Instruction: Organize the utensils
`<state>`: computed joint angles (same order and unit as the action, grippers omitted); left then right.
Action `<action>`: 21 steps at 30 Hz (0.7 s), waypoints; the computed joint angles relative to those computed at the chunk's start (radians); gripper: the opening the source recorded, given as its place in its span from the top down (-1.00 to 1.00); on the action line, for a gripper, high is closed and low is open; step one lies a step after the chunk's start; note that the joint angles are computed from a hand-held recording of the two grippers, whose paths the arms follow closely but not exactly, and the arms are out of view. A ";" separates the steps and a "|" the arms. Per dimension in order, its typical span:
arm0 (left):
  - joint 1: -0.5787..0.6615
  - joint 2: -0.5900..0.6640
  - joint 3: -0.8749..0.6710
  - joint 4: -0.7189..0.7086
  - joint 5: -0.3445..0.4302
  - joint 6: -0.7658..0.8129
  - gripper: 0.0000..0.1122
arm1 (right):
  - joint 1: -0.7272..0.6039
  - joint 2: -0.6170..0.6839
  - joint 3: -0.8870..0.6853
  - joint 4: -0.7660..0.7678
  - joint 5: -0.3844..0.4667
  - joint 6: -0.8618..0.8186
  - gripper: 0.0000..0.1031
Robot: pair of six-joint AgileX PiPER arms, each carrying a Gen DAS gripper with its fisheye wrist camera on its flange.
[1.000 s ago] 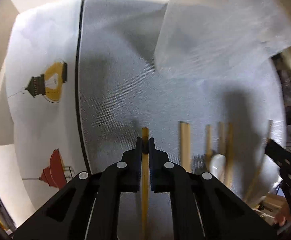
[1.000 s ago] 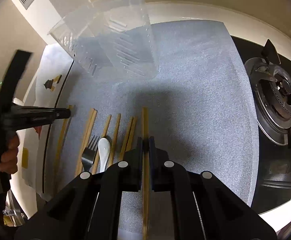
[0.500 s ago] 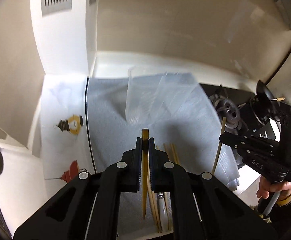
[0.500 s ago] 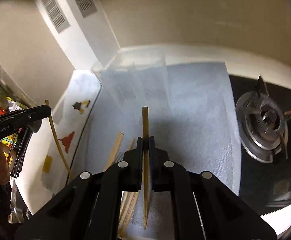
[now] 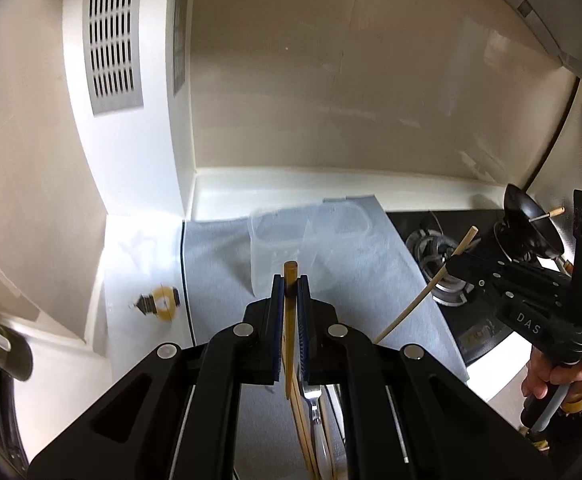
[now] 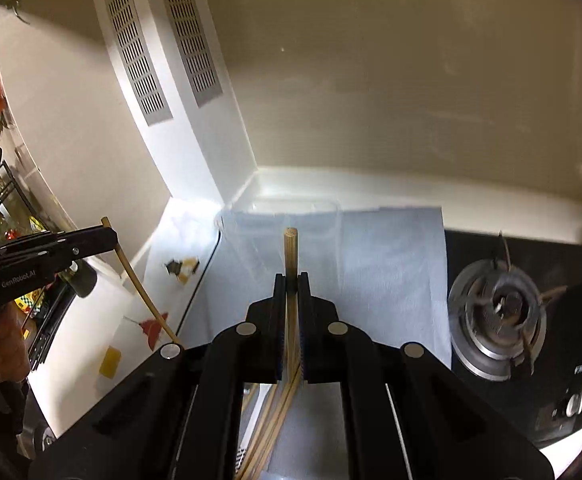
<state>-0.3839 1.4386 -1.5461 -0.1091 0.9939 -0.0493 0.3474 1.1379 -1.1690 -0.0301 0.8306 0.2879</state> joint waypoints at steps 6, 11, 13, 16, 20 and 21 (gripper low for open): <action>-0.010 0.043 -0.156 0.035 0.030 -0.020 0.89 | -0.001 0.047 -0.144 -0.011 0.022 -0.028 0.88; -0.026 0.109 -0.327 0.074 0.046 -0.034 0.89 | -0.003 0.103 -0.289 -0.021 0.036 -0.048 0.88; -0.032 0.141 -0.399 0.084 0.057 -0.040 0.89 | 0.000 0.122 -0.337 -0.038 0.041 -0.044 0.88; -0.036 0.198 -0.512 0.085 0.077 -0.045 0.89 | 0.004 0.161 -0.418 -0.077 0.045 -0.030 0.88; -0.043 0.261 -0.619 0.100 0.083 -0.057 0.89 | 0.011 0.207 -0.478 -0.149 0.035 0.005 0.88; -0.045 0.283 -0.646 0.104 0.078 -0.062 0.89 | 0.009 0.215 -0.481 -0.163 0.027 0.010 0.88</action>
<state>-0.4287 1.7213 -2.1922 -0.0047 1.0720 -0.1118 0.3568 1.3533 -1.6499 -0.1930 0.8574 0.2983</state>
